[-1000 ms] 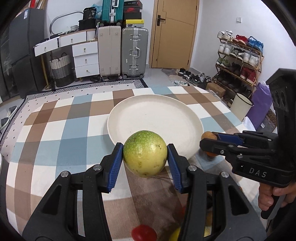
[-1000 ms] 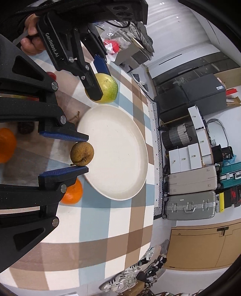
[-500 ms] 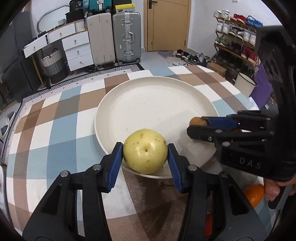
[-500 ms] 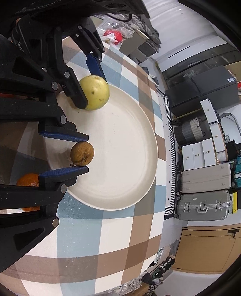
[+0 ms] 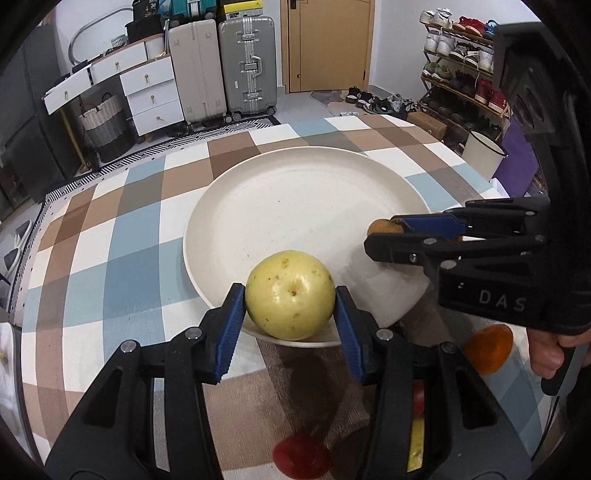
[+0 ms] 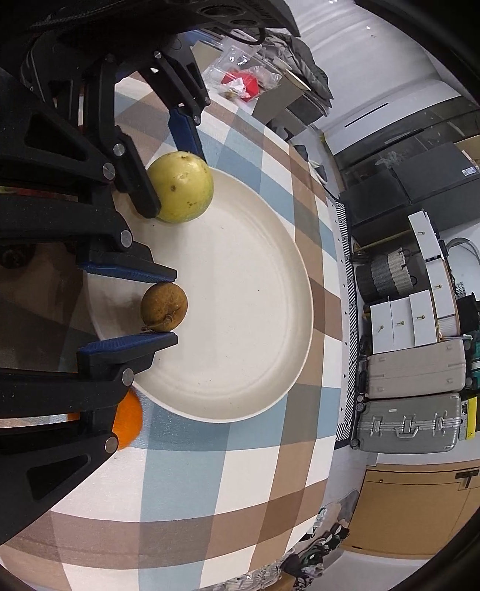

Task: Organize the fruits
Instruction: 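Carry both fruits onto the cream plate and open both tools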

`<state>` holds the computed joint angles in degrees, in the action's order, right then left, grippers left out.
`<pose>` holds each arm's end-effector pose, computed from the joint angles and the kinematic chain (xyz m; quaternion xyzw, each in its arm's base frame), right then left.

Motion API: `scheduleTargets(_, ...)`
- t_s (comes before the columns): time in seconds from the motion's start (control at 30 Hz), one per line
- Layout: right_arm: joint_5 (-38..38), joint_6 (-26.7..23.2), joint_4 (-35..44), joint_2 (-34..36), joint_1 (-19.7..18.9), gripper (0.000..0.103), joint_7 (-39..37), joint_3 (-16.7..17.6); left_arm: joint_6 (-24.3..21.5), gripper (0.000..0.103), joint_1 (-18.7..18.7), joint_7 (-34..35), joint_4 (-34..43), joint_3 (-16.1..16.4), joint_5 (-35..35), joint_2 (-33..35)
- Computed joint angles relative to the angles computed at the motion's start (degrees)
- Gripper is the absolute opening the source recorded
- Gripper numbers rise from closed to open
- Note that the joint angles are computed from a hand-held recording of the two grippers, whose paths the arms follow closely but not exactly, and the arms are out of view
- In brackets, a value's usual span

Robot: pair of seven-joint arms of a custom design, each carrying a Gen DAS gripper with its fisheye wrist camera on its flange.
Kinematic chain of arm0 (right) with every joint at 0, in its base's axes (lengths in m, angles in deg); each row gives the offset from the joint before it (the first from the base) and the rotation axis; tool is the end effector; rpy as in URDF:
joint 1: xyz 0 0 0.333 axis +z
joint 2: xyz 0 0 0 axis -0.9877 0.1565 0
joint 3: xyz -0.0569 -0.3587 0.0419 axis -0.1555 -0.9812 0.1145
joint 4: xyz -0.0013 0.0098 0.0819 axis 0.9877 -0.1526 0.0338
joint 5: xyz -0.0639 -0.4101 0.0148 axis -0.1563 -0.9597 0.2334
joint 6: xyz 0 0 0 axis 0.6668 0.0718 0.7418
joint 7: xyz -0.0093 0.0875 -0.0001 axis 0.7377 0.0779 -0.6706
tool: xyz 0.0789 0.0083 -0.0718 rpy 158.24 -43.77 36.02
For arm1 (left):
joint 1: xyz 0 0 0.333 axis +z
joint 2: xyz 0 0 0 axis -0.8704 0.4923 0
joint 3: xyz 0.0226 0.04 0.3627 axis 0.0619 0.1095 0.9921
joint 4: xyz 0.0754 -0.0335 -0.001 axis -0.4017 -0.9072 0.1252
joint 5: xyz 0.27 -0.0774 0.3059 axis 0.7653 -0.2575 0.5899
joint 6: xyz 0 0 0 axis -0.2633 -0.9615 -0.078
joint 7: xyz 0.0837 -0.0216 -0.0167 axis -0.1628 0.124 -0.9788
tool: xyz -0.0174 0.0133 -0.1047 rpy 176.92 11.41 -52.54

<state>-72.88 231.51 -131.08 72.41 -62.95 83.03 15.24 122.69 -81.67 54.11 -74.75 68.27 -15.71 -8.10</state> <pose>0.4073 0.3210 0.4814 -0.6434 0.6948 -0.1351 0.2915 0.4682 -0.3563 0.4942 -0.4153 0.8470 -0.2973 0.1474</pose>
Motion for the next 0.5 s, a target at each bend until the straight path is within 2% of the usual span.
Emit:
scheduleTargets(0.1,-3.59,0.75,-0.78,-1.75,-1.67,0.048,3.12,1.76,1.38,0.045,-0.03,0.41,-1.49,0.18,-1.43,-1.22)
scheduleTargets(0.23,-4.98,-0.14,-2.03,-4.5,-2.64,0.051,5.26,3.06,3.96,0.046,-0.76,0.67,-3.79,1.04,-2.87,-3.55)
scheduleTargets(0.27,-4.92,-0.52,-2.44,-5.31,-2.83,0.053,5.52,3.38,4.73,0.05,-1.03,0.66,-4.48,1.37,-3.26,-4.38)
scheduleTargets(0.43,-3.47,-0.43,-5.67,-10.67,-4.1,0.084,6.79,5.32,7.06,0.074,-3.12,-0.72,-7.81,3.96,-4.65,-8.76)
scheduleTargets(0.5,-1.65,-0.15,-6.91,-12.58,-4.17,0.091,6.22,5.94,7.48,0.081,-4.08,-1.33,-9.28,5.11,-5.08,-10.84)
